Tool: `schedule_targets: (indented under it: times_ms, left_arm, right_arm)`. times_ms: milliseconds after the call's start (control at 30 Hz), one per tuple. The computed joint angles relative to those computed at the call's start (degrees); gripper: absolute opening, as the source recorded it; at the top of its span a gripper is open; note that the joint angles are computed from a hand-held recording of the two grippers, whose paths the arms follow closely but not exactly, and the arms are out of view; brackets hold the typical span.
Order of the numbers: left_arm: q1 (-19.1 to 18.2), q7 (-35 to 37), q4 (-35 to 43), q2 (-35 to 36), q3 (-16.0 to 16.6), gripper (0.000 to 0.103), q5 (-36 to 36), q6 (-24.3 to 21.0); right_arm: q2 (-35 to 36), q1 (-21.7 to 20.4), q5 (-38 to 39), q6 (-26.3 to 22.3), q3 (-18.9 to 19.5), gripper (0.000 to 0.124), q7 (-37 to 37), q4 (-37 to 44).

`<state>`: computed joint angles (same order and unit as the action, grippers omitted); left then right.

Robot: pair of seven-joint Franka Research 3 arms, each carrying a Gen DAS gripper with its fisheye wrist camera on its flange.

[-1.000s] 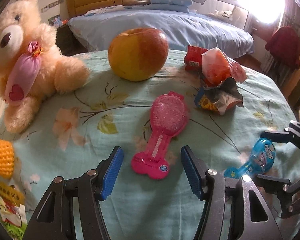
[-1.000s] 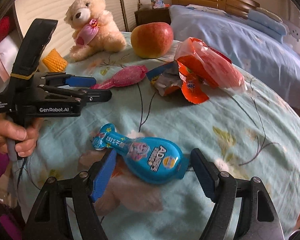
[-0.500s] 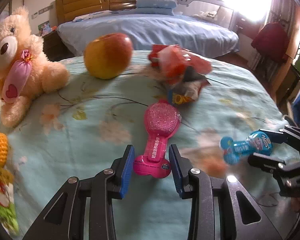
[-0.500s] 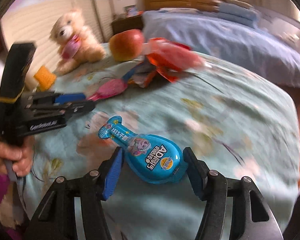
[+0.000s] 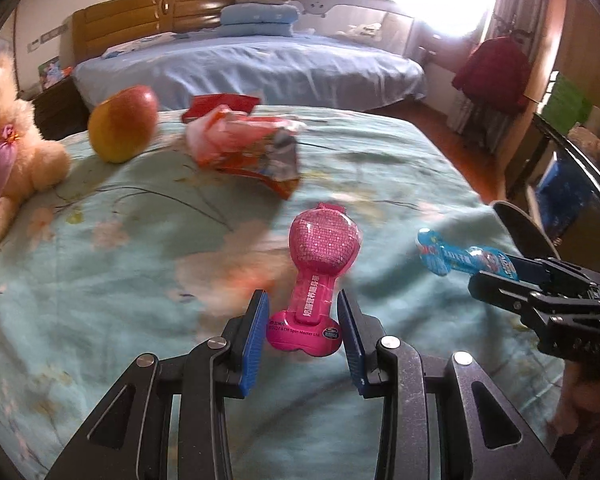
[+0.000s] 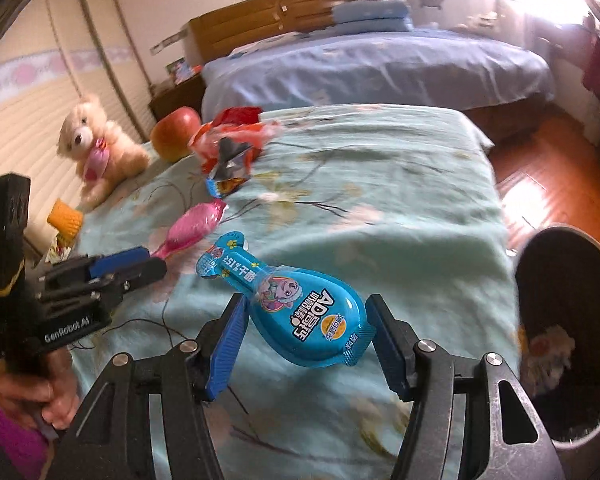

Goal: Collect trash
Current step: 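Carry the blue bottle and pink brush over the bin and release both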

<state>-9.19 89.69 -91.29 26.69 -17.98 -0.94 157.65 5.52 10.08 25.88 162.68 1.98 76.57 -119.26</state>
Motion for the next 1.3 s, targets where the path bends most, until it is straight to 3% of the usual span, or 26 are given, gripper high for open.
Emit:
schedule_targets:
  times_ms: [300,800,1300]
  left_arm:
    - [-0.5,2.4,-1.8,-1.5,-2.4,0.034,-2.0,0.7]
    - [-4.2,3.1,-0.4,-1.1,-2.7,0.034,-0.6,0.2]
    - [-7.7,4.2,4.5,1.9,-3.0,0.034,1.0,-1.8]
  right_arm:
    - [-5.1,-0.9,0.9,3.0,-1.2,0.061,3.1,-7.0]
    - [-11.1,-2.9,-0.2,7.7,-2.8,0.061,7.3,-14.6]
    - [-14.3,-5.9,-3.6,8.9,-3.9,0.061,11.4,-18.7]
